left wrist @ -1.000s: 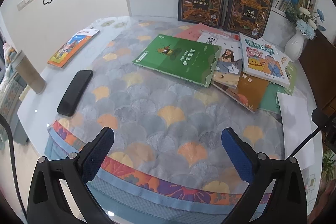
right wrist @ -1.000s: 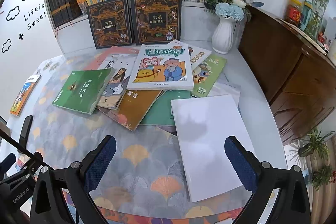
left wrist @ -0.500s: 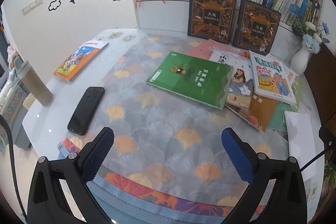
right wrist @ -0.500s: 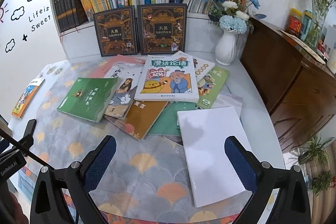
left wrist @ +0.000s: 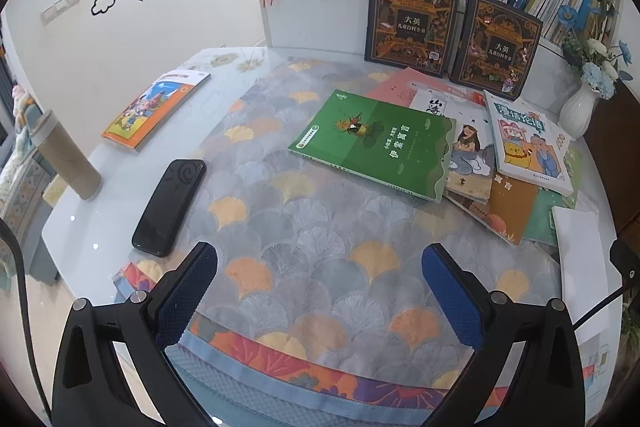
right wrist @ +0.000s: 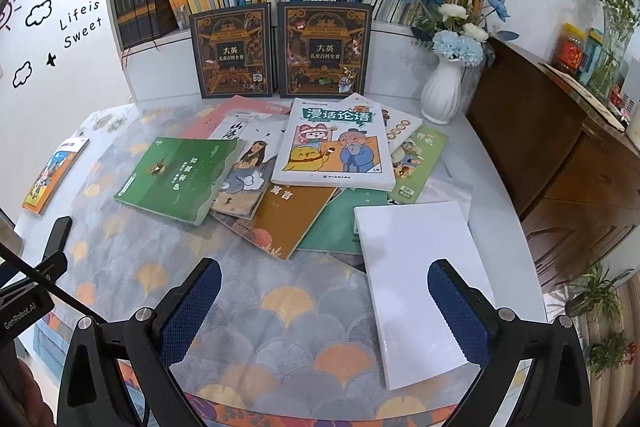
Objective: Organize books
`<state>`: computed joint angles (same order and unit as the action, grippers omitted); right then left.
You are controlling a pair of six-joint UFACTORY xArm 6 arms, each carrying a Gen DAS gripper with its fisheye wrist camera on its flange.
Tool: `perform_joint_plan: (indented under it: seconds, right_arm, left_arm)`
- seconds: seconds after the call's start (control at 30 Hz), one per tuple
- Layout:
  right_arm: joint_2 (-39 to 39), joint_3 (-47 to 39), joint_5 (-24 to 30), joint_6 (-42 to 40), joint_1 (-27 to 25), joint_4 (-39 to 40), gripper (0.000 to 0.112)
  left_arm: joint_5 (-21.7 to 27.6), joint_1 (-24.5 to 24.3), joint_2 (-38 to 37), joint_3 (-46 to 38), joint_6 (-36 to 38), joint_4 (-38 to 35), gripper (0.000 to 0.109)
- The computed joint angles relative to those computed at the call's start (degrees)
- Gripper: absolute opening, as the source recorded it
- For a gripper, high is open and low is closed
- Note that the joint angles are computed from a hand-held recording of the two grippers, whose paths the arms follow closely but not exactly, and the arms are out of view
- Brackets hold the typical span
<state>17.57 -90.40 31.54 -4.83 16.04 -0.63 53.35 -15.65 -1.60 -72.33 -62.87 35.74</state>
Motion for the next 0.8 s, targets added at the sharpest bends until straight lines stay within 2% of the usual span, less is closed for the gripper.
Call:
perform_joint_plan:
  seconds: [0.53,0.7,0.8]
  right_arm:
    - [1.74,-1.57,0.75,-1.91,1.77,0.61,0.103]
    - [4.45,-4.93,1.43,-3.56,2.14,3.38,0.103]
    - [7.16,-8.38,1.95,-4.09,2.44,4.21,0.103]
  left_arm:
    - [0.19,1.88,-0.99,2.4,-0.72,-2.83,0.102]
    - [0.16,2.49,-0.92,2.8,-0.55,-3.37,0.102]
    - [2.52,2.54,0.15,1.61,-1.71,-0.35,0.102]
